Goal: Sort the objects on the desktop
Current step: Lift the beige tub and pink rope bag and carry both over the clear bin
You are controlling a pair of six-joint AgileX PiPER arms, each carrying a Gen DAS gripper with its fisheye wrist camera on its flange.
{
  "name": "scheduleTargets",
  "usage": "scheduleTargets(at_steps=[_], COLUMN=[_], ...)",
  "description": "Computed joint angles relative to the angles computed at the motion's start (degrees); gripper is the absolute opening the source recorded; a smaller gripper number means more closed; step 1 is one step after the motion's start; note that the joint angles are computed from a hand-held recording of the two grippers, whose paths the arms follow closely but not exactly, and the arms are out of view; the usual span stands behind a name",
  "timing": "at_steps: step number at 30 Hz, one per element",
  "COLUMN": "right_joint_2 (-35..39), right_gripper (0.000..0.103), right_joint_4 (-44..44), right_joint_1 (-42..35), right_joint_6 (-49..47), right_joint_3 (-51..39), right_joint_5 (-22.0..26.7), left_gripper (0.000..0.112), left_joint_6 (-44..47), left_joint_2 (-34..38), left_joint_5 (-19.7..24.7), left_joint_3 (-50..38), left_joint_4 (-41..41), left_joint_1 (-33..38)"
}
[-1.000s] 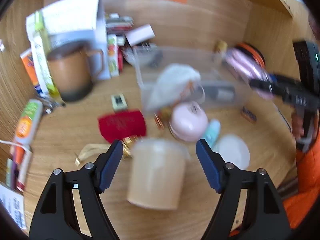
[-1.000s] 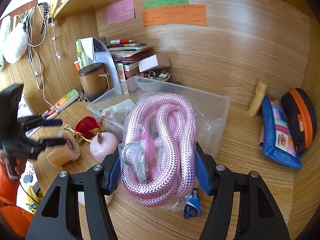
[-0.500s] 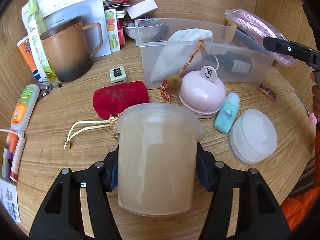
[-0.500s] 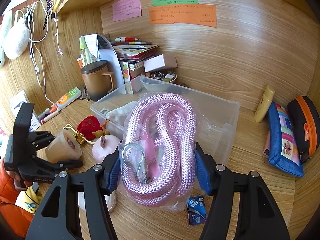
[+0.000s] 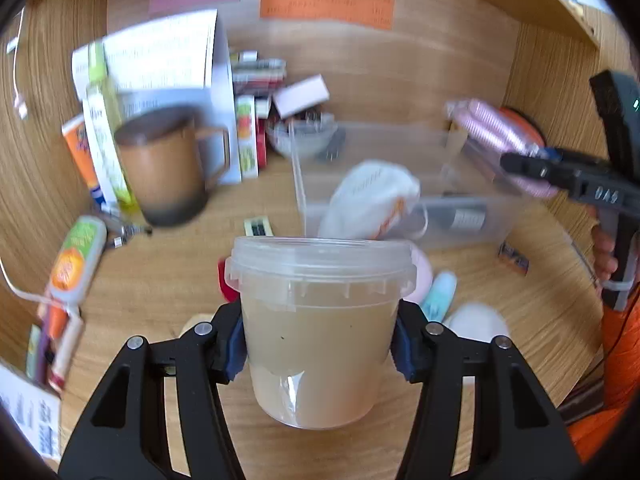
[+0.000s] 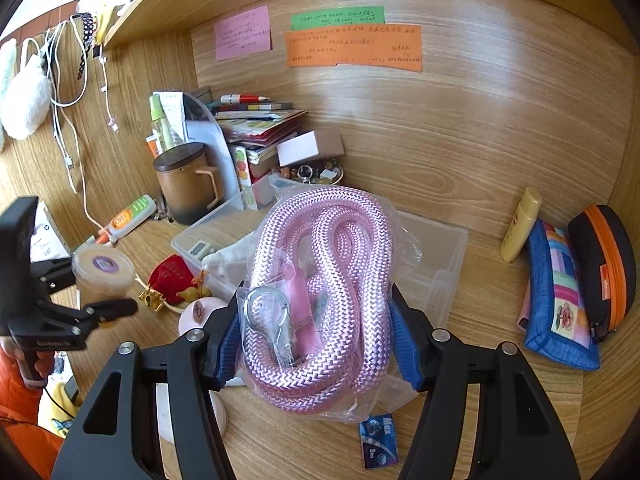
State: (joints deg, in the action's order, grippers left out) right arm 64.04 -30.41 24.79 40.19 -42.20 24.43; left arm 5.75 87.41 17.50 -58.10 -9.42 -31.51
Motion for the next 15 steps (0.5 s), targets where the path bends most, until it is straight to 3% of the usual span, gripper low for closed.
scheduleTargets(at_steps=[3,6,15], right_joint_2=[0.2,0.5,4.6], right_gripper=[0.059,0.059,0.059], right_joint_4=[0.9,2.1,7.5], right_joint_1=[-1.2,-2.2,-5.7], right_joint_6=[-1.5,-3.3,-10.2], right_joint_3=[-0.8,-1.7,-5.3], right_joint_5=[-0.3,-0.5,-1.7], left_gripper=[0.057,0.057,0.057], left_joint_6=[0.8,6.5,13.2], left_joint_2=[0.2,1.3,9.0], left_joint_5=[0.2,1.7,7.0], left_joint_3=[-2.8,-6.8,-20.2], left_joint_4=[-0.2,-5.5,-10.5], left_joint_1=[0.5,1.8,3.3])
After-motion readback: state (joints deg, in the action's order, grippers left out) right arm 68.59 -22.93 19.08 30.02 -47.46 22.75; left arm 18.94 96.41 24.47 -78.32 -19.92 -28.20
